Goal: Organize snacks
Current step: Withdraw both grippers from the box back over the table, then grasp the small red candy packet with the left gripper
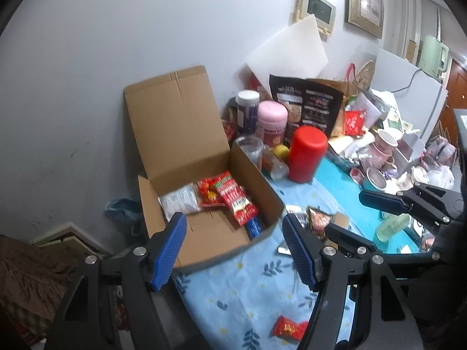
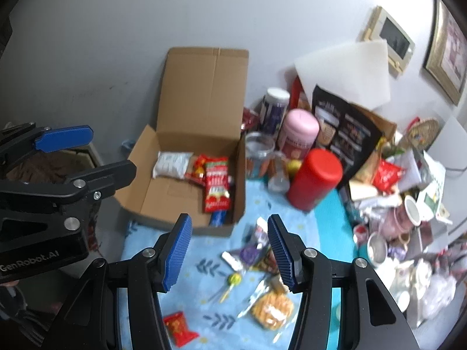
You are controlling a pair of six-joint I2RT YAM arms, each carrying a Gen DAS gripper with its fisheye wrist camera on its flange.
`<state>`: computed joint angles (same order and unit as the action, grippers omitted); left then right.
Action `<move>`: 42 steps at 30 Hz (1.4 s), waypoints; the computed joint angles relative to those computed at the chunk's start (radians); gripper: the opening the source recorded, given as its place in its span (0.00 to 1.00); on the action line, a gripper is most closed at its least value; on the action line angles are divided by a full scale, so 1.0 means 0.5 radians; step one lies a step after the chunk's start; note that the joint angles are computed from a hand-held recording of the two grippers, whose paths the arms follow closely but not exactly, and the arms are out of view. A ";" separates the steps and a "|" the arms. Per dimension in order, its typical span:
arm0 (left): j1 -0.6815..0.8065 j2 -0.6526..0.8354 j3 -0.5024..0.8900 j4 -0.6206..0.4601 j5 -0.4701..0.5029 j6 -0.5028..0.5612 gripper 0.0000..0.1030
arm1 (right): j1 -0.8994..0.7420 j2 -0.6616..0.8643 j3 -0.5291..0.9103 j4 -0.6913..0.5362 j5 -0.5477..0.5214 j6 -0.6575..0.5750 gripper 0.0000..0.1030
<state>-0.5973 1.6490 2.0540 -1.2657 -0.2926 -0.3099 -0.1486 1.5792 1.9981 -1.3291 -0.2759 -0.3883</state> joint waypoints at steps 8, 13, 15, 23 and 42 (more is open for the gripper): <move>-0.081 -0.259 -0.539 0.112 0.097 -0.177 0.66 | -0.063 -0.281 -0.561 0.060 -0.011 0.019 0.52; -0.132 -0.376 -0.806 0.186 0.168 -0.268 0.66 | -0.117 -0.417 -0.868 0.065 -0.020 -0.012 0.52; -0.153 -0.408 -0.891 0.207 0.190 -0.297 0.66 | -0.137 -0.455 -0.951 0.063 -0.024 -0.022 0.52; -0.251 -0.505 -1.218 0.315 0.306 -0.418 0.66 | -0.239 -0.627 -1.312 0.087 0.000 -0.105 0.52; -0.463 -0.340 -1.845 0.803 0.598 -0.719 0.66 | -0.519 -0.637 -1.962 0.331 0.117 -0.371 0.52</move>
